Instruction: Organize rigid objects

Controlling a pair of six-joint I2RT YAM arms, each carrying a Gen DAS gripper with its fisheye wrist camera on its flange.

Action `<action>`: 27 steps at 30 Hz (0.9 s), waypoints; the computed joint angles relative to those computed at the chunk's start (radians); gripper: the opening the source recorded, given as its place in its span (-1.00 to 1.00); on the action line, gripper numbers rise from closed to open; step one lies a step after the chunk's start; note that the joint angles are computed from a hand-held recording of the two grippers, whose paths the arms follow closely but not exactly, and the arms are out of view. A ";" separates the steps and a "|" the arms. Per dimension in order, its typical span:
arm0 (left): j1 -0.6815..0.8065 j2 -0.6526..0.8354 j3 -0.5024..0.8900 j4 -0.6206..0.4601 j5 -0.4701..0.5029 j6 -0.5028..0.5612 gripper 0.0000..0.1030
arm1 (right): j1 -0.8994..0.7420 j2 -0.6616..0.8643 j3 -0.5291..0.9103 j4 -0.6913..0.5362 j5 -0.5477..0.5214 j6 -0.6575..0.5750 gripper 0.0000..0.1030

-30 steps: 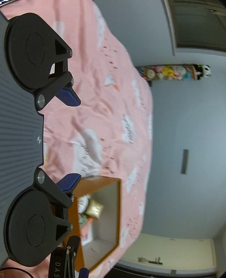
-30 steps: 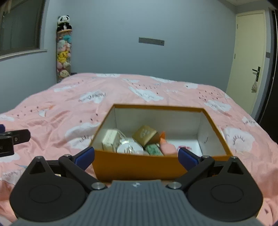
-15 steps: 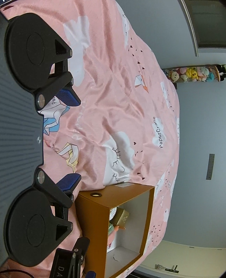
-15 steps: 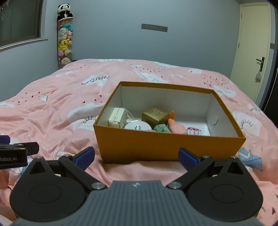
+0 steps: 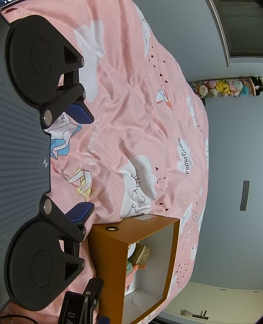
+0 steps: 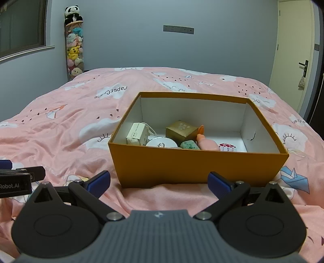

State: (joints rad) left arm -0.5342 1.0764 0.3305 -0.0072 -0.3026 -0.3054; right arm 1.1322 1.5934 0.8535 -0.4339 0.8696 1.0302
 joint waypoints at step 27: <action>0.016 -0.025 -0.004 -0.011 0.005 0.007 0.97 | 0.004 0.001 -0.004 0.005 -0.004 0.000 0.95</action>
